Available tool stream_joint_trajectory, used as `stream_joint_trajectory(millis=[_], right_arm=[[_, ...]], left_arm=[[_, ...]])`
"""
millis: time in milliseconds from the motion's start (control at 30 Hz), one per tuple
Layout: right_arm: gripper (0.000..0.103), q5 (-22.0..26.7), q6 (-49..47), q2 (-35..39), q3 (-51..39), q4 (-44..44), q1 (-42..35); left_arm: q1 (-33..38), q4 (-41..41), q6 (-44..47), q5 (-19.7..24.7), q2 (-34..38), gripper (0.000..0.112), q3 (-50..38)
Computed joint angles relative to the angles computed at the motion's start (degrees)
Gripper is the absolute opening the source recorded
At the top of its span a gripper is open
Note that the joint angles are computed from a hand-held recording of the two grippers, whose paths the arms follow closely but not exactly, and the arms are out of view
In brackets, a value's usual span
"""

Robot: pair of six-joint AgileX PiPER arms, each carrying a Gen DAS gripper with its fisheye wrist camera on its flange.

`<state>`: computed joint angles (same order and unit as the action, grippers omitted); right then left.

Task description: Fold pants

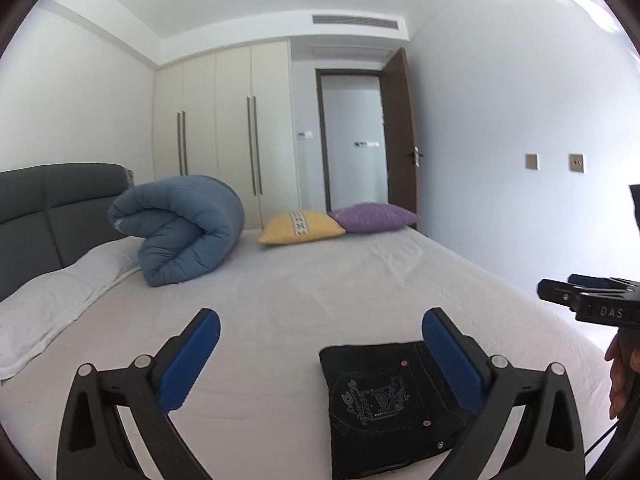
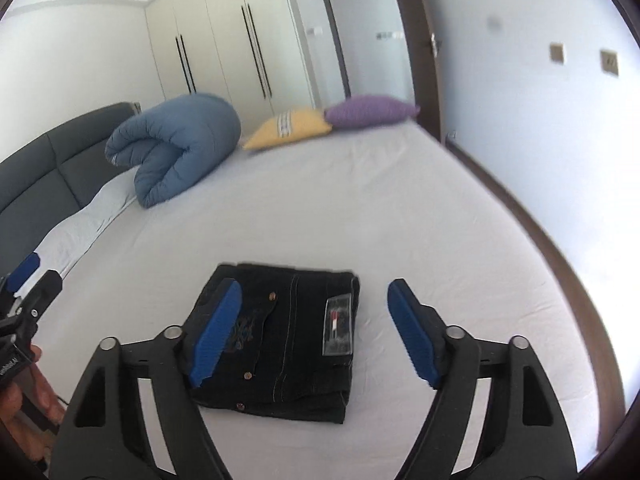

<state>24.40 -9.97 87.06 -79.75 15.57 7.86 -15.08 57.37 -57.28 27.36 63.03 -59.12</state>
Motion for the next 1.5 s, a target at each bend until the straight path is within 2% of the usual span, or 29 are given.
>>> stream_joint_trajectory(millis=[33, 67, 100, 133, 167, 233, 300, 367, 433, 500, 533, 567, 633, 700, 767, 833, 967, 1033, 1100, 1233, 1367, 1500], right_arm=[[0.096, -5.2, 3.8, -4.2, 4.1, -4.1, 0.8], [0.103, -11.0, 9.4, -9.4, 8.8, -9.8, 1.5], [0.103, -15.6, 15.0, -13.1, 12.2, -15.6, 1.9], [0.103, -18.0, 20.3, -16.0, 13.9, -21.3, 2.0], [0.103, -18.1, 25.5, -18.6, 14.3, -27.0, 2.2], [0.103, -14.2, 31.7, -21.5, 12.6, -34.3, 3.1], [0.103, -9.9, 28.7, -23.7, 10.4, -33.6, 4.2], [0.103, -7.9, 28.1, -26.5, 9.9, -36.4, 6.3], [0.103, -4.4, 30.9, -28.3, 8.8, -41.5, 9.3], [0.103, 2.5, 27.3, -29.4, 5.8, -38.5, 11.8], [0.103, 8.3, 27.1, -28.5, 2.9, -38.4, 13.8], [0.103, 13.5, 29.1, -29.3, 2.2, -40.5, 18.0], [0.103, 22.6, 30.4, -27.3, -1.4, -39.0, 20.7], [0.103, 25.7, 30.7, -27.4, -0.5, -36.1, 21.1], [0.103, 27.8, 33.2, -27.5, 0.8, -36.6, 22.4], [0.103, 27.7, 34.2, -28.0, 2.7, -36.0, 21.6], [0.103, 26.1, 32.0, -28.0, 5.5, -29.3, 16.7], [0.103, 26.2, 33.7, -27.9, 6.4, -31.3, 17.6], [0.103, 25.1, 33.9, -24.2, 5.5, -32.8, 16.9], [0.103, 26.3, 37.5, -22.4, 6.2, -37.5, 20.0], [0.103, 26.8, 38.8, -19.9, 6.2, -37.3, 20.5], [0.103, 26.9, 39.2, -18.2, 6.3, -36.3, 20.2]], left_arm=[[-1.5, -1.8, 1.3, 3.6, -2.3, 0.103, -1.1], [-1.4, -5.4, 4.8, 5.3, -4.5, 0.103, -2.2], [-0.9, -9.4, 8.9, 5.6, -4.9, 0.103, -4.1], [-1.5, -11.1, 11.4, 6.8, -6.5, 0.103, -4.8], [-3.2, -10.5, 11.8, 9.4, -7.9, 0.103, -5.7], [-10.3, -2.5, 7.5, 17.9, -10.6, 0.103, -6.8], [-14.1, 3.0, 5.9, 23.4, -12.3, 0.103, -8.3], [-14.9, 0.1, 10.5, 26.6, -12.8, 0.103, -11.8], [-18.4, 2.0, 12.1, 32.8, -11.3, 0.103, -14.2], [-22.3, 5.5, 11.3, 36.4, -11.3, 0.103, -13.6], [-23.1, 5.4, 11.2, 37.6, -11.2, 0.103, -13.9], [-22.7, 3.1, 11.7, 37.9, -10.9, 0.103, -14.4], [-19.6, -3.8, 13.3, 38.2, -9.6, 0.103, -15.6], [-14.9, -12.1, 15.8, 36.2, -7.9, 0.103, -15.5], [-16.0, -13.1, 14.8, 37.1, -7.2, 0.103, -14.5], [-16.9, -14.4, 15.0, 37.8, -6.8, 0.103, -13.9], [-15.7, -19.3, 15.7, 37.7, -5.8, 0.103, -12.6], [-14.4, -21.7, 16.6, 37.6, -5.0, 0.103, -12.4], [-11.8, -25.3, 18.4, 37.0, -4.2, 0.103, -12.4], [-8.0, -29.5, 20.4, 36.5, -2.9, 0.103, -11.6], [-3.5, -34.4, 23.2, 35.1, -2.3, 0.103, -10.2], [-1.9, -35.4, 23.9, 34.8, -2.4, 0.103, -9.4]])
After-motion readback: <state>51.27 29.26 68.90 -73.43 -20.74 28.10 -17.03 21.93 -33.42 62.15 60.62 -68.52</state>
